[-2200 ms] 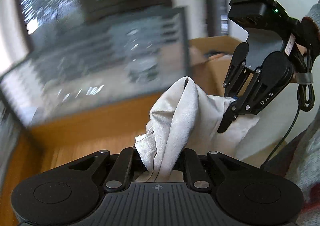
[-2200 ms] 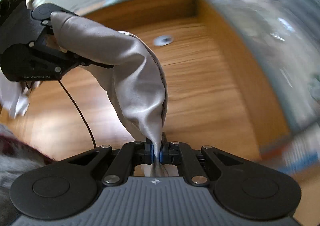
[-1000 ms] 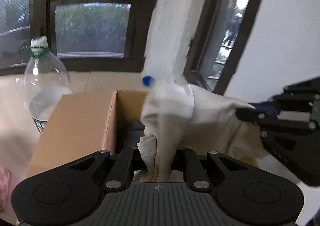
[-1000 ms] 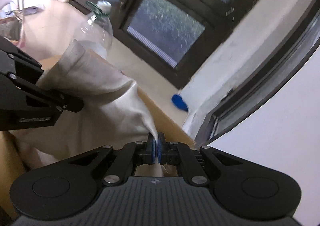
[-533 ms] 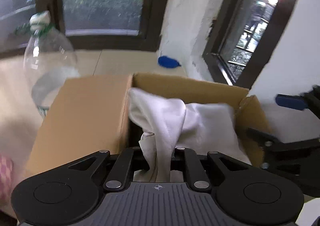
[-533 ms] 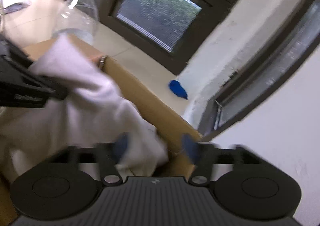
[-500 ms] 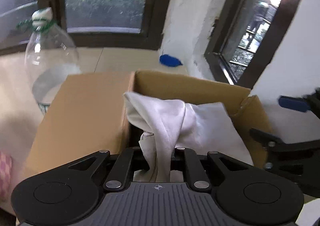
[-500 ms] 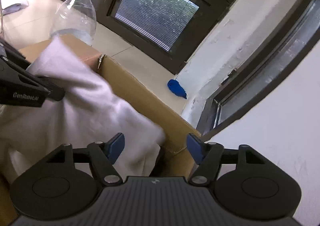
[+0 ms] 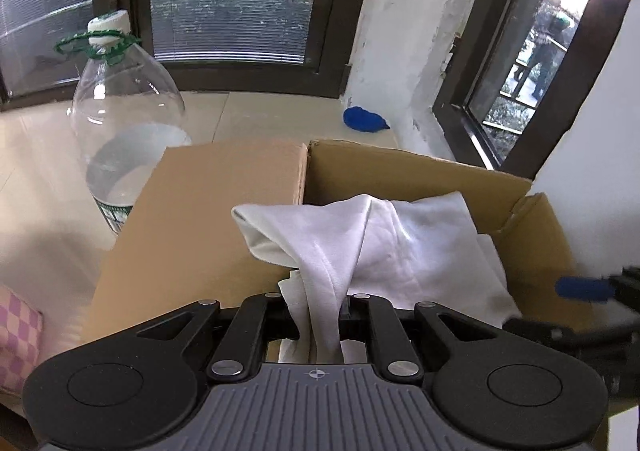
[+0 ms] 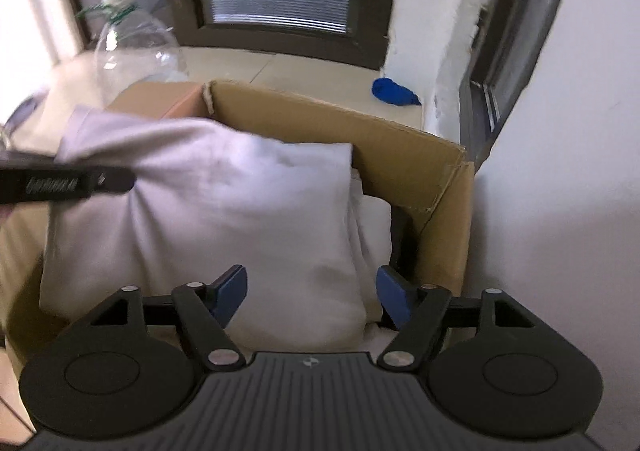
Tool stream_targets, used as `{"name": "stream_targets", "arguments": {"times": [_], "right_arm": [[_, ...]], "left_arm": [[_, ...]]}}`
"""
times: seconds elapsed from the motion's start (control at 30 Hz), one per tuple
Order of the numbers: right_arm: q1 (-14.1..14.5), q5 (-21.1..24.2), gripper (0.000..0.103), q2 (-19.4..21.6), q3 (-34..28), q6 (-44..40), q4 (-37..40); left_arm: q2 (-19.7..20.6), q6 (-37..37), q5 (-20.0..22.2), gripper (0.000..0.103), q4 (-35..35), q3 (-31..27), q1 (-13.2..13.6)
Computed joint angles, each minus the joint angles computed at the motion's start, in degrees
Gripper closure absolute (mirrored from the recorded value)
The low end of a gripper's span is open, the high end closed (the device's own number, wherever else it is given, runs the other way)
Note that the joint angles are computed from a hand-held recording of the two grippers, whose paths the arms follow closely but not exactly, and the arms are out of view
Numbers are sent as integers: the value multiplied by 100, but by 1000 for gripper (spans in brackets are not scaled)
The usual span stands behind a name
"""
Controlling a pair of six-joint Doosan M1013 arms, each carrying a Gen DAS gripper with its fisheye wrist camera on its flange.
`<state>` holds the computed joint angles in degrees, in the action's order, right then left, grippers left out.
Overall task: Fold clothes
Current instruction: 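Lower the shirt into the box and open the right then left gripper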
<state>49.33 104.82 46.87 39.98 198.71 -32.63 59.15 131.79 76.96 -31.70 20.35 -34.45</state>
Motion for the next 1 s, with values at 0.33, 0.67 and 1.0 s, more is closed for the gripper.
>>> {"name": "stream_targets", "arguments": {"times": [0.33,0.67,1.0], "right_arm": [[-359,-994,12,-538,1163,481,299],[-626,-1470,2,-768,1733,-34,795],[-765,-1402,5,-491,1461,-1367,998]], "left_arm": [[111,-183,206,89,-83,-202,24],[346,-424,531,89,-128,-628,28],[296,-306,462,89,-98,-489,2]]}}
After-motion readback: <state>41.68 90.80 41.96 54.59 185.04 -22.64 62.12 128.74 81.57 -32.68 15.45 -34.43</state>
